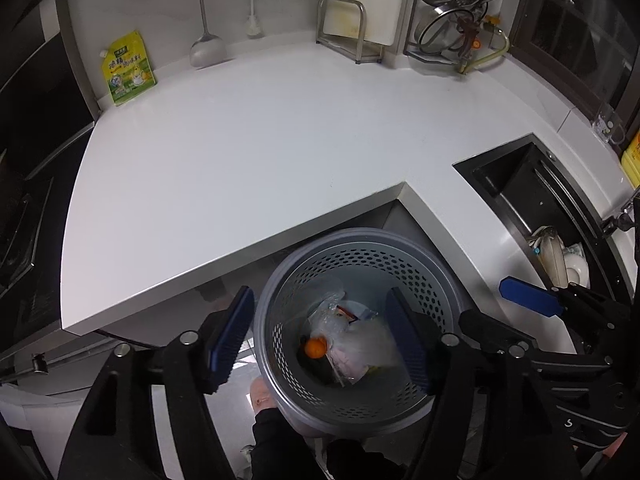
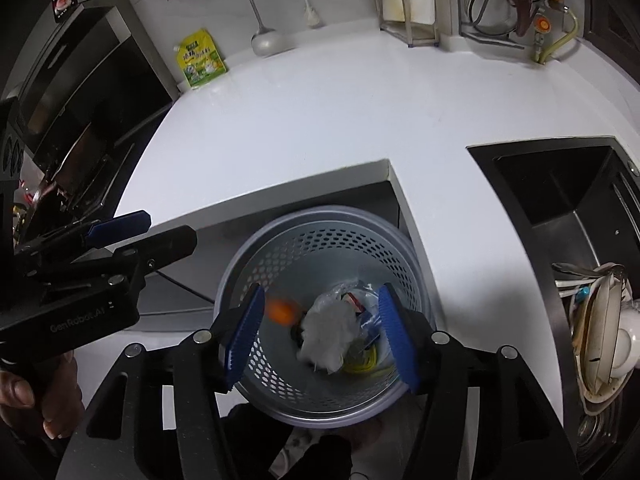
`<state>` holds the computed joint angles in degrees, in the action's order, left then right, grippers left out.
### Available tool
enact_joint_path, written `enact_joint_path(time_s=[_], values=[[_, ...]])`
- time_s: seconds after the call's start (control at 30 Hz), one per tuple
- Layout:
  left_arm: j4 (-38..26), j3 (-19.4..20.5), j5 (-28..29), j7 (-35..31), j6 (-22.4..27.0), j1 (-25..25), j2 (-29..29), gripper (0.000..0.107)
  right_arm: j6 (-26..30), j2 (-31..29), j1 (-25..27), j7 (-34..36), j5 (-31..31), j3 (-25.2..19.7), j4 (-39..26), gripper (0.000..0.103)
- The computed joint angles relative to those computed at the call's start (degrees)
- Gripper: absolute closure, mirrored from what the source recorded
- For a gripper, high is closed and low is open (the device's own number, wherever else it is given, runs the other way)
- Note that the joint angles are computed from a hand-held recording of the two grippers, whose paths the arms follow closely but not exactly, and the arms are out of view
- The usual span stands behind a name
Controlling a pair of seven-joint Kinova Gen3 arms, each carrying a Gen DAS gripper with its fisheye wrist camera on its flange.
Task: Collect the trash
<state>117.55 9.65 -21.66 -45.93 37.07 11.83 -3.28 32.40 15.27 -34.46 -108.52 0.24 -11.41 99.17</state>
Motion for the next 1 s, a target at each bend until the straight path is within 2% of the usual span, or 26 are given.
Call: enact_joint_path(time_s=[0.13,0.3,0.47,0.6,0.77,1.0], values=[[-0.31,0.66,-1.3,1.92,0.75,-0.06,-0.95,0.028,-0.48,-1.08,-0.31,-1.02,0.54,0.29,0.59,0.044],[-1.31,1.98,-4.52,5.22,3.28,0.27,-1.47,0.025,-0.62,-2.25,-0.73,-2.32,1.67,0.45,1.32,0.041],[-1.46,2.74,-6.36,7.44,4.34,0.4,-2.68,0.014,-2.15,-3.79,-2.37,-7.75,5.16,1.6,2.66,0.035],[-1.52,3.06,-6.36,7.86,4.63,0.1,-3.51,0.013,-1.91,-3.99,-3.21,-11.83,8.26,1.85,2.48,0.035],[-1.97,3.41,-6.56,8.51,5.13,-0.21,-3.71,0.011,-1.43,-4.41,-4.55,-17.08,12.67,2.59,2.3,0.028],[-2.41,3.81,-7.6,10.13,6.04,-0.36,-3.42,0.011,-0.13,-3.91,-3.63,-18.03,13.15,1.71,1.18,0.028]])
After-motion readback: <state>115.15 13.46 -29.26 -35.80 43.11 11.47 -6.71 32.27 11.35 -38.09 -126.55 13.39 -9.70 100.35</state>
